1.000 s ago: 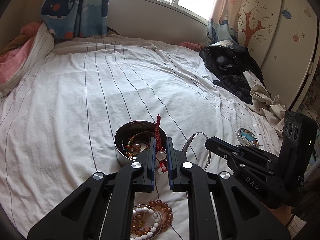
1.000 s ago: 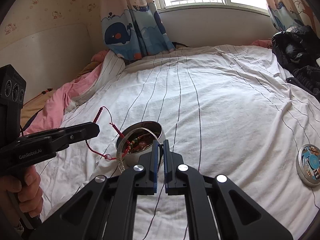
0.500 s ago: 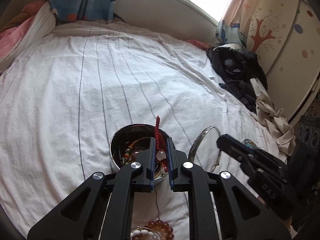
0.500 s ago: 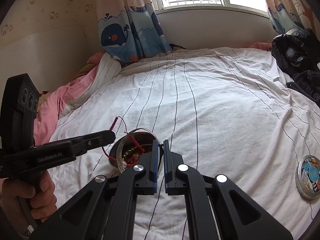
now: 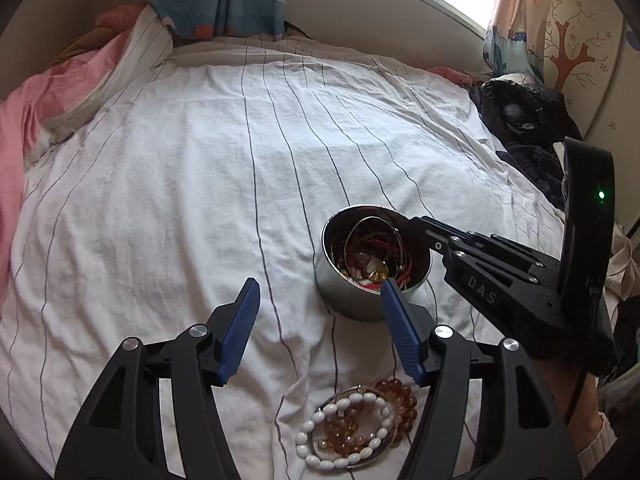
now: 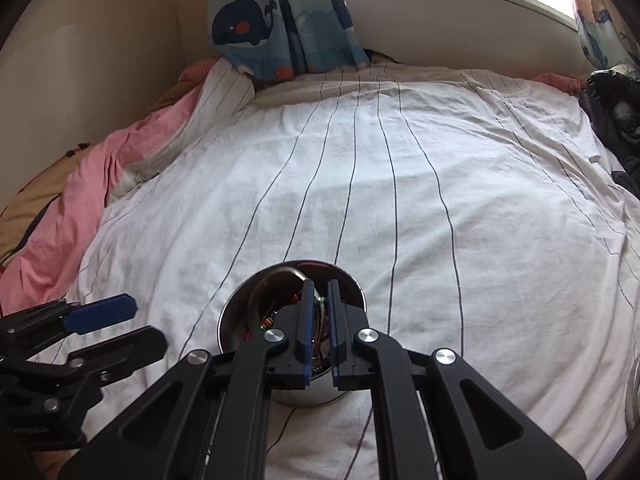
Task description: Organize jewelry
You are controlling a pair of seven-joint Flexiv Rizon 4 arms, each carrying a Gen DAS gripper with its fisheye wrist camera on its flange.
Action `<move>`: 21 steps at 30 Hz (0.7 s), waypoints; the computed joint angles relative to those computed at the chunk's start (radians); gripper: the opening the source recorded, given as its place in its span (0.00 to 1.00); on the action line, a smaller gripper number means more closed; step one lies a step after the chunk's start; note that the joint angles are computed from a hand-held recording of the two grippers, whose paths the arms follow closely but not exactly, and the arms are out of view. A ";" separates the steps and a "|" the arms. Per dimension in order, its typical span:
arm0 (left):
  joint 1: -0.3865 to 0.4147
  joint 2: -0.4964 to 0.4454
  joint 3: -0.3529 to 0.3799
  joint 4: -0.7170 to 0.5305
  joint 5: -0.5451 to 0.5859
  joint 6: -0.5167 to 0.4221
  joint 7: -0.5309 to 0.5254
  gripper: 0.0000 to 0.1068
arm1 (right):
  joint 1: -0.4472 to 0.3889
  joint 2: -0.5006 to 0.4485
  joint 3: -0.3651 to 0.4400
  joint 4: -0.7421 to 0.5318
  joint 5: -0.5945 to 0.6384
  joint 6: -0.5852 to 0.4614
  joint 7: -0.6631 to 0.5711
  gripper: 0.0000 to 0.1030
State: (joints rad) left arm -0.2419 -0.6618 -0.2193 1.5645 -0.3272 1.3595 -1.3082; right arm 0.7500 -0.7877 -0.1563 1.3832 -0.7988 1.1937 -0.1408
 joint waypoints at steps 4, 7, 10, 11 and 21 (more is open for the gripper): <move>0.001 0.059 -0.003 0.119 0.026 0.080 0.011 0.59 | 0.073 0.111 -0.075 0.176 -0.116 0.048 0.178 0.08; -0.020 0.086 0.020 0.177 0.049 0.122 -0.006 0.62 | 0.113 0.193 -0.088 0.298 -0.231 0.035 0.321 0.29; -0.058 0.104 0.066 0.227 0.081 0.171 -0.048 0.65 | 0.116 0.238 -0.052 0.376 -0.280 0.011 0.400 0.34; -0.057 0.108 0.067 0.242 0.083 0.179 -0.059 0.65 | 0.111 0.244 -0.035 0.392 -0.285 0.002 0.417 0.35; -0.162 0.072 0.224 0.305 0.114 0.318 -0.234 0.72 | 0.054 0.220 0.053 0.425 -0.423 -0.054 0.565 0.49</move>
State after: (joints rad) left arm -0.4037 -0.5902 0.0051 1.8696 -0.2137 1.6771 -1.5426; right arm 0.8042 -0.5678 -0.1034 1.8080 -1.2215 1.1399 0.4245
